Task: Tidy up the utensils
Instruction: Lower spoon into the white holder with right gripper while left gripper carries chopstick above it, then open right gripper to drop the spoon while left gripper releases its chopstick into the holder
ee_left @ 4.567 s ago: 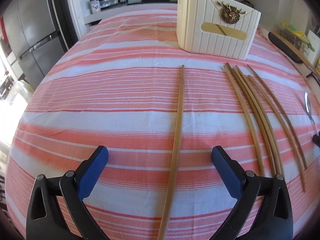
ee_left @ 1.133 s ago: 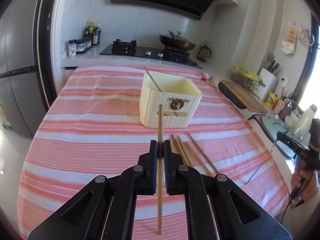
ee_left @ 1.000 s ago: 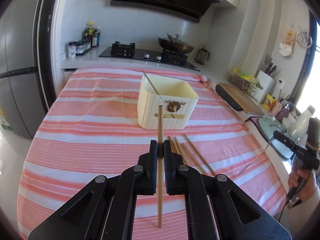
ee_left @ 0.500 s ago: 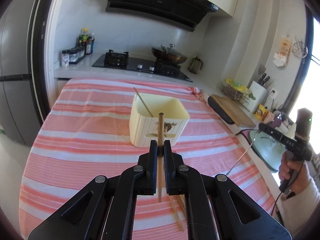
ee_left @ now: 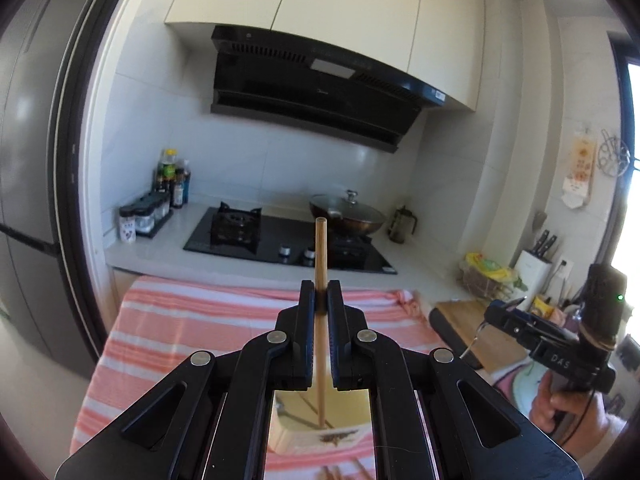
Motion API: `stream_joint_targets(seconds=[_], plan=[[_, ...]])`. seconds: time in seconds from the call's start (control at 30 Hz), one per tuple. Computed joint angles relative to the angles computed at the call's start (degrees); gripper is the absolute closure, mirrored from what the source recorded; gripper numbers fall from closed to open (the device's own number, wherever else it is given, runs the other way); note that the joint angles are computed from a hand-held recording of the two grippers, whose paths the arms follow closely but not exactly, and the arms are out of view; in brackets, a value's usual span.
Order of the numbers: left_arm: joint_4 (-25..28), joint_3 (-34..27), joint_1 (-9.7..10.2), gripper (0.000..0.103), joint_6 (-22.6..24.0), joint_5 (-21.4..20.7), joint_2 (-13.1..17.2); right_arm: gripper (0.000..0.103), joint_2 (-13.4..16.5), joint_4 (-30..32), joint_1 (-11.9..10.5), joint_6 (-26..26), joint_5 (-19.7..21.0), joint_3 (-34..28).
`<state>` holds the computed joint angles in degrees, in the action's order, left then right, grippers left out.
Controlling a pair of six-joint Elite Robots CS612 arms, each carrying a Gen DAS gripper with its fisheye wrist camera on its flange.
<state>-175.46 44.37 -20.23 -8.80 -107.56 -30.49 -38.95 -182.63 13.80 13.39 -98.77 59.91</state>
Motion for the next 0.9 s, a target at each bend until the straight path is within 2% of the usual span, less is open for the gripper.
stream_joint_targets(seconds=[0.1, 0.2, 0.33, 0.43, 0.53, 0.63, 0.7, 0.77, 0.83, 0.9], plan=[[4.94, -5.63, -0.57, 0.099, 0.53, 1.82, 3.59, 0.062, 3.62, 0.75, -0.11, -0.09, 0.86, -5.52], [12.12, -11.59, -0.77, 0.099, 0.85, 1.92, 7.20, 0.062, 6.77, 6.51, -0.33, 0.38, 1.84, -10.62], [23.38, -19.77, -0.82, 0.099, 1.24, 0.86, 11.68, 0.062, 10.35, 17.20, -0.79, -0.09, 3.15, -16.58], [32.96, -26.51, -0.87, 0.099, 1.42, 0.02, 15.12, 0.062, 12.59, 27.36, -1.40, 2.14, 4.78, -20.95], [39.50, -31.66, -1.05, 0.098, 2.37, -0.08, 17.79, 0.062, 14.43, 34.28, -1.85, 4.40, 5.53, -24.48], [39.66, -30.18, -1.36, 0.096, 2.50, 1.14, 17.25, 0.062, 15.76, 35.75, -1.99, 5.59, 5.09, -26.47], [38.01, -26.59, -1.20, 0.078, 1.87, 0.28, 15.65, 0.062, 15.96, 35.34, -2.08, 6.76, 4.93, -26.62], [33.45, -19.02, -0.87, 0.042, 1.46, -0.62, 12.23, 0.060, 15.07, 34.01, -2.05, 8.45, 4.57, -24.92], [29.89, -11.71, -0.68, 0.032, 3.11, 0.23, 8.86, 0.057, 12.43, 29.36, -2.11, 9.55, 5.54, -19.51], [27.09, -3.26, -0.44, 0.031, 6.50, 0.95, 4.85, 0.056, 9.22, 25.22, -1.94, 8.74, 5.62, -13.22]])
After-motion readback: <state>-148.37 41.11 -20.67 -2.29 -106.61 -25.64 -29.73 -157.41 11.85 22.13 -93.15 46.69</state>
